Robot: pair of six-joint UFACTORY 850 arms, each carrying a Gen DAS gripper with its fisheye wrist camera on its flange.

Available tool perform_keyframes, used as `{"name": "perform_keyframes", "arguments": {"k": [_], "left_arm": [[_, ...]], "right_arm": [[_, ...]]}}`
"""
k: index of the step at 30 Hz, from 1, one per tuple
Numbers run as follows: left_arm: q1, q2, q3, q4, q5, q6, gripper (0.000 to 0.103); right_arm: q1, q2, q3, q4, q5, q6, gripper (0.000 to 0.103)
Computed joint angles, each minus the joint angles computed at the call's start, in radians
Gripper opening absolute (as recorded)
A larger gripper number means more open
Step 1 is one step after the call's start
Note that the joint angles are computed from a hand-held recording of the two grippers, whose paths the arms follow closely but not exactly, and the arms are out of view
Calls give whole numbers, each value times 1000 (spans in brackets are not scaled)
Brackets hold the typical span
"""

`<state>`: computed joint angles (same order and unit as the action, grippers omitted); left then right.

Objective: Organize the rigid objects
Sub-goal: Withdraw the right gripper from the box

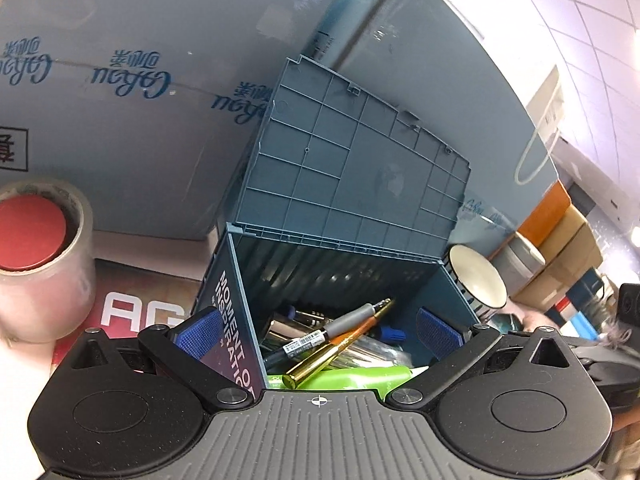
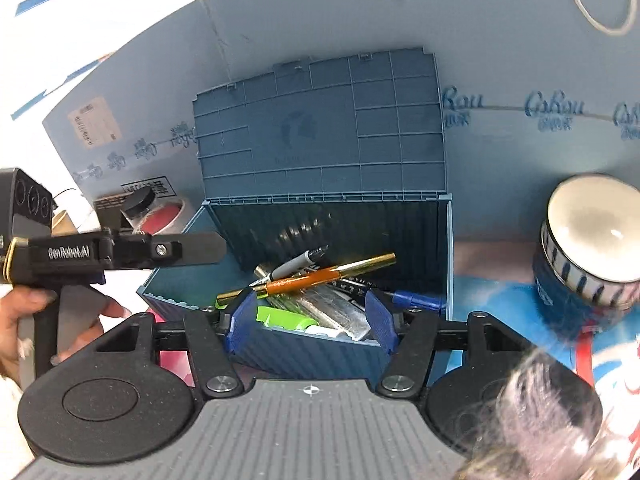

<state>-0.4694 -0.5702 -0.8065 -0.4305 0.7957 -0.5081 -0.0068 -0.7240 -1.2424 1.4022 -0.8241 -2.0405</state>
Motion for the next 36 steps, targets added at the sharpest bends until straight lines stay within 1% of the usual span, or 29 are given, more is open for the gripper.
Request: {"name": "perform_keyframes", "arguments": {"k": [3, 8, 15, 18, 20, 22, 23, 25, 27, 30, 32, 36], "left_arm": [[-2, -4, -4, 9, 4, 0, 103], [-23, -19, -40, -11, -28, 69, 103], [-53, -46, -84, -9, -50, 146, 103], [-63, -47, -100, -54, -80, 217, 103], [-67, -48, -104, -69, -88, 242, 103], [-67, -46, -104, -69, -89, 236, 103], [-69, -43, -101, -78, -87, 240, 103], [-79, -36, -98, -127, -79, 280, 103], [-93, -28, -96, -202, -58, 338, 103], [-110, -11, -79, -277, -16, 383, 103], [-114, 1, -65, -276, 3, 382, 103], [-120, 16, -49, -268, 27, 382, 103]], "right_arm": [[3, 9, 2, -41, 11, 70, 55], [-15, 32, 29, -49, 19, 85, 55], [-56, 71, 96, 6, 37, -13, 56], [-81, 85, 130, 75, 22, -74, 56], [-112, 106, 177, 168, -31, -163, 59], [-154, 124, 224, 253, -94, -255, 72], [-174, 132, 247, 297, -115, -295, 74], [-205, 144, 287, 380, -124, -367, 76], [-223, 146, 311, 462, -97, -432, 80], [-215, 140, 330, 589, -2, -524, 81], [-212, 124, 330, 623, 44, -561, 81], [-194, 87, 319, 647, 96, -611, 80]]}}
